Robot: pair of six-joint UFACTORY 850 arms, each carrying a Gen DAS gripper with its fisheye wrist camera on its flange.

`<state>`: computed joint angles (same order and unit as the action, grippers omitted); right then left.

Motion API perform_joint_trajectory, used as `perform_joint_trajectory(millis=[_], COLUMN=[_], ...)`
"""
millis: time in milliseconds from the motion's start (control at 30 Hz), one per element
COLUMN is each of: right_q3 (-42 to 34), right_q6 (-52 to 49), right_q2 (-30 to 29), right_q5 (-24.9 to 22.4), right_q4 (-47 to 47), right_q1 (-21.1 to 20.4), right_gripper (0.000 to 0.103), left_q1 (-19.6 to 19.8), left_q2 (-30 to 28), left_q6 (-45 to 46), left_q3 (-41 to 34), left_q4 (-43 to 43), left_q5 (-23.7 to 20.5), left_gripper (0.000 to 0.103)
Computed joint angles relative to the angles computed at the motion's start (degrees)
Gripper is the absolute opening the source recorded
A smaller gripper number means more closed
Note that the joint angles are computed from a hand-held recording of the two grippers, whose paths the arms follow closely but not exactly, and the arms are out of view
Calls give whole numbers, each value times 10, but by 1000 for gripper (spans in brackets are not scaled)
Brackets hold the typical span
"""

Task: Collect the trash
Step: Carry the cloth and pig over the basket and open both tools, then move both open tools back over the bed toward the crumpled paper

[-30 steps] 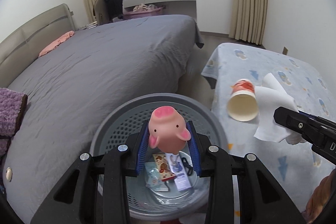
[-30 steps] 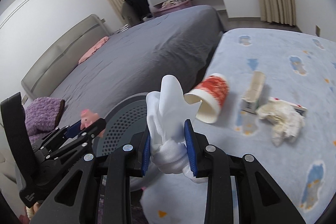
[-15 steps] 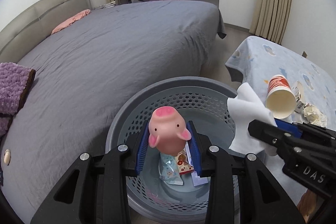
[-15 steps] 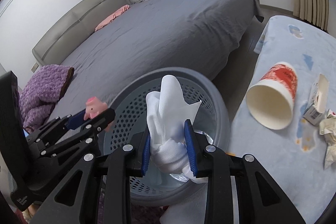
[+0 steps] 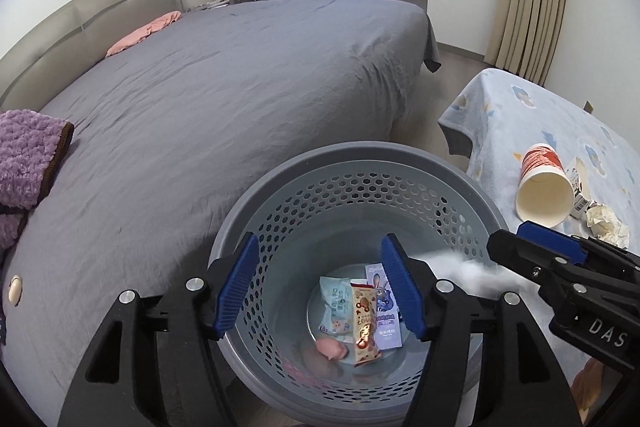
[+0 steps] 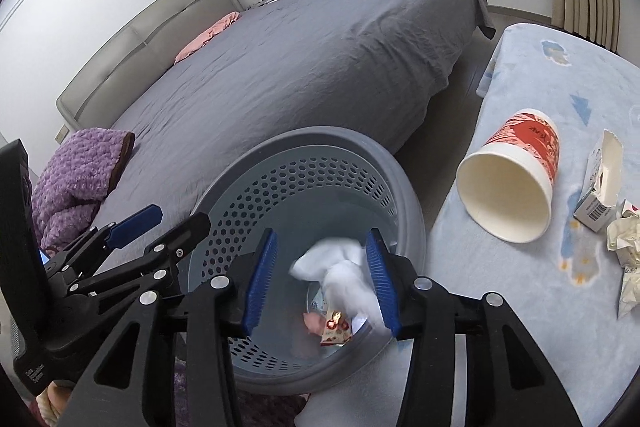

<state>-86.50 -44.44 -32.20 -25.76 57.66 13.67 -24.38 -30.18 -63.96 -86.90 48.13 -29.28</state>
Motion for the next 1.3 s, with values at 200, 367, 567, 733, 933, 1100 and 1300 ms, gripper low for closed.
perform_joint_trajectory(millis=[200,367,567,733,933,1100,1300], right_q3=[3,5,9,15,23,33,53], right_q6=[6,13,17,14,21,20,14], right_q2=[2,4,6,11,17,24,41], right_q5=[7,11,15,20,25,32,51], right_q4=[-7,-17,-19,-15,-18,-15,-7], right_q1=[1,1,1,0,-3,-6,-11], right_gripper=[45,45,46,49,49,50,52], left_q1=[-2,-1,0,-2,-3,-5,-13], left_q2=[-2,-1,2,3,5,5,2], left_q6=[-18,-26,-36,-41,-49,-49,-42], left_q3=[-2,0,3,4,8,6,0], left_q4=[17,20,26,31,40,41,43], left_q5=[-7,-6,-5,-5,-3,-2,-4], left_gripper=[73,76,79,82,84,84,88])
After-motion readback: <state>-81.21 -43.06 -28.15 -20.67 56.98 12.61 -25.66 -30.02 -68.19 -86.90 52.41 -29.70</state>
